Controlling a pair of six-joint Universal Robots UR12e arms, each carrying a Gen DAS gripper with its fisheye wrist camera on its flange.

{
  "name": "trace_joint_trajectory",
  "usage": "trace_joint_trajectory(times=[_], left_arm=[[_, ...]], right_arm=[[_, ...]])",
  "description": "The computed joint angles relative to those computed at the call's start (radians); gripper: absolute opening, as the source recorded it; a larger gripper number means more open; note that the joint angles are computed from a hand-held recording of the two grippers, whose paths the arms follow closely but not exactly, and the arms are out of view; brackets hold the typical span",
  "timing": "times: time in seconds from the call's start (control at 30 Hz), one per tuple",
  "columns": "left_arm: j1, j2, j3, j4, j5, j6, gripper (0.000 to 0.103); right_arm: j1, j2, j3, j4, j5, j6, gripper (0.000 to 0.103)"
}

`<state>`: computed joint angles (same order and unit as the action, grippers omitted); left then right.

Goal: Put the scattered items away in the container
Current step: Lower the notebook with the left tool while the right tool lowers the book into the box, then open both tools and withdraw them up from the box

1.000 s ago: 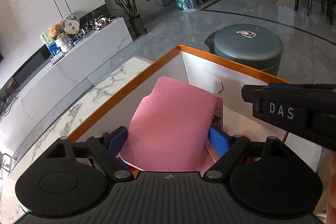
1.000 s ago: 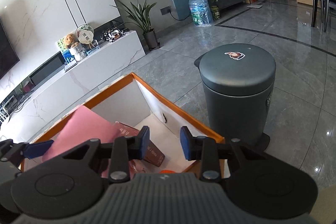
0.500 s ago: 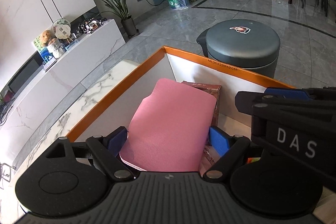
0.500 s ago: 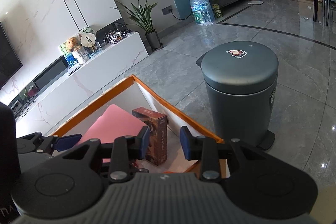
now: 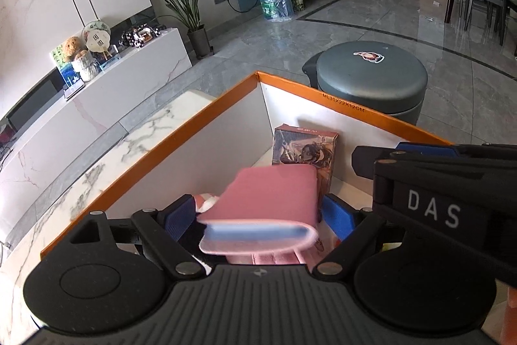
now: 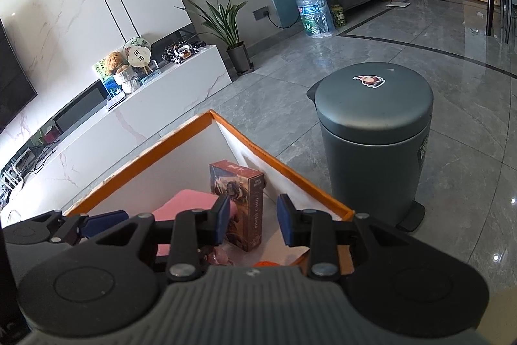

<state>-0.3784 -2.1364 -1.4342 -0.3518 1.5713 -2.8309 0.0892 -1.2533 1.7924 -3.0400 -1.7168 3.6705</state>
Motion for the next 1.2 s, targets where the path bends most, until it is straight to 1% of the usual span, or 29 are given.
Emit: trace_joint_trajectory(times=[0.1, 0.2, 0.33, 0.43, 0.53, 0.63, 0.67, 0.7, 0.8, 0.9, 1.0, 1.2], left_arm=[[0.0, 0.002, -0.003, 0.014, 0.016, -0.014, 0.101], [0.003, 0.013, -0.016, 0.023, 0.015, -0.042, 0.101], [0.008, 0.036, -0.049, 0.064, 0.023, -0.064, 0.101], [0.011, 0.056, -0.079, 0.093, 0.038, -0.089, 0.101], [0.012, 0.079, -0.112, 0.129, 0.075, -0.118, 0.101], [0.016, 0.104, -0.155, 0.175, 0.102, -0.177, 0.101], [0.02, 0.112, -0.168, 0.182, 0.105, -0.204, 0.101], [0.023, 0.121, -0.181, 0.188, 0.108, -0.232, 0.101], [0.037, 0.151, -0.223, 0.194, 0.106, -0.318, 0.101], [0.05, 0.177, -0.258, 0.201, 0.097, -0.38, 0.101], [0.063, 0.2, -0.289, 0.214, 0.081, -0.411, 0.101], [0.084, 0.239, -0.345, 0.275, 0.063, -0.43, 0.101]], right_arm=[[-0.003, -0.003, -0.002, 0.006, 0.001, 0.001, 0.035], [0.0, -0.001, -0.004, 0.007, -0.002, 0.002, 0.035], [0.002, -0.001, -0.007, 0.014, -0.008, 0.005, 0.035], [0.006, -0.001, -0.008, 0.015, -0.02, 0.007, 0.037], [0.013, -0.001, -0.004, -0.002, -0.046, 0.009, 0.04], [0.019, -0.003, 0.0, -0.01, -0.066, 0.015, 0.045], [0.021, -0.003, 0.001, -0.011, -0.075, 0.017, 0.05], [0.023, -0.004, 0.003, -0.015, -0.084, 0.017, 0.052], [0.032, -0.006, 0.008, -0.029, -0.116, 0.009, 0.054], [0.044, -0.006, 0.013, -0.049, -0.153, -0.006, 0.055], [0.058, -0.007, 0.018, -0.075, -0.199, -0.019, 0.055], [0.091, -0.013, 0.04, -0.152, -0.273, -0.06, 0.056]])
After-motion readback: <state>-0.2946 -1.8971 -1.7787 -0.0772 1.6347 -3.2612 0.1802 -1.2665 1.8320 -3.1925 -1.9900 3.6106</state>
